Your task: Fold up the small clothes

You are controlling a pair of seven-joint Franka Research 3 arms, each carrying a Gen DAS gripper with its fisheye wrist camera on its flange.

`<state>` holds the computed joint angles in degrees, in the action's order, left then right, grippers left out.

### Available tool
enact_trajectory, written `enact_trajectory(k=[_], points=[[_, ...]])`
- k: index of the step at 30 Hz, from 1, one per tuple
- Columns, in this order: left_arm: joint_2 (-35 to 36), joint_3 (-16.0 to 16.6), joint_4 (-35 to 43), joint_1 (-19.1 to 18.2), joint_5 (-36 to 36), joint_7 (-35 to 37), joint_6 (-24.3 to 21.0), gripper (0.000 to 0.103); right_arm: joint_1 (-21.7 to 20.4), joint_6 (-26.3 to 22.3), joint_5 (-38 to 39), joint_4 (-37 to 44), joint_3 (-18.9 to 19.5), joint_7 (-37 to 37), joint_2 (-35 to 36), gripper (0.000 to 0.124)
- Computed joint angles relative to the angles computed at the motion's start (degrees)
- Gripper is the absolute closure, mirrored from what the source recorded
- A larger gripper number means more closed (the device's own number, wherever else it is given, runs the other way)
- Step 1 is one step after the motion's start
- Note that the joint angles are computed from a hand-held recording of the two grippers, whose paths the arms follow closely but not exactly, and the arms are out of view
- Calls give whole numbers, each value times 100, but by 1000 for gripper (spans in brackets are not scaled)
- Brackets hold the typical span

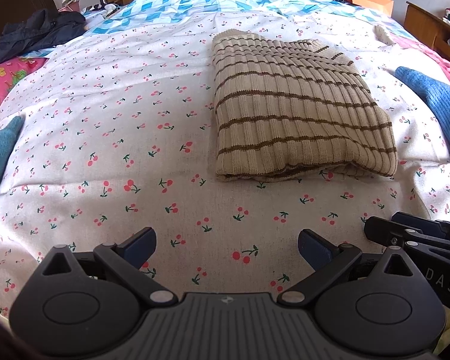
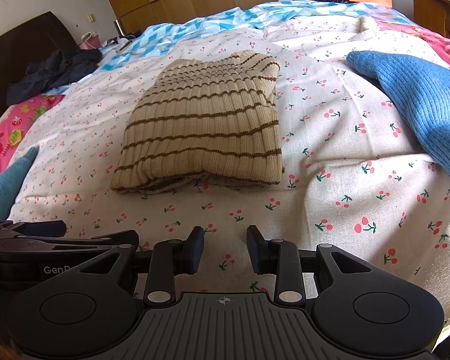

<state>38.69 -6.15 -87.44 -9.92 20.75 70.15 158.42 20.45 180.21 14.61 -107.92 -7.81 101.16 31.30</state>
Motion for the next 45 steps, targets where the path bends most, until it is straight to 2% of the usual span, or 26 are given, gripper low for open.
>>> enact_trajectory(k=[6, 45], points=[[-28, 129, -37, -107, 162, -111, 51, 0, 59, -42, -26, 0, -64, 38, 1, 91], [31, 106, 128, -123, 245, -74, -147, 0, 14, -102, -86, -7, -48, 183, -11, 87]])
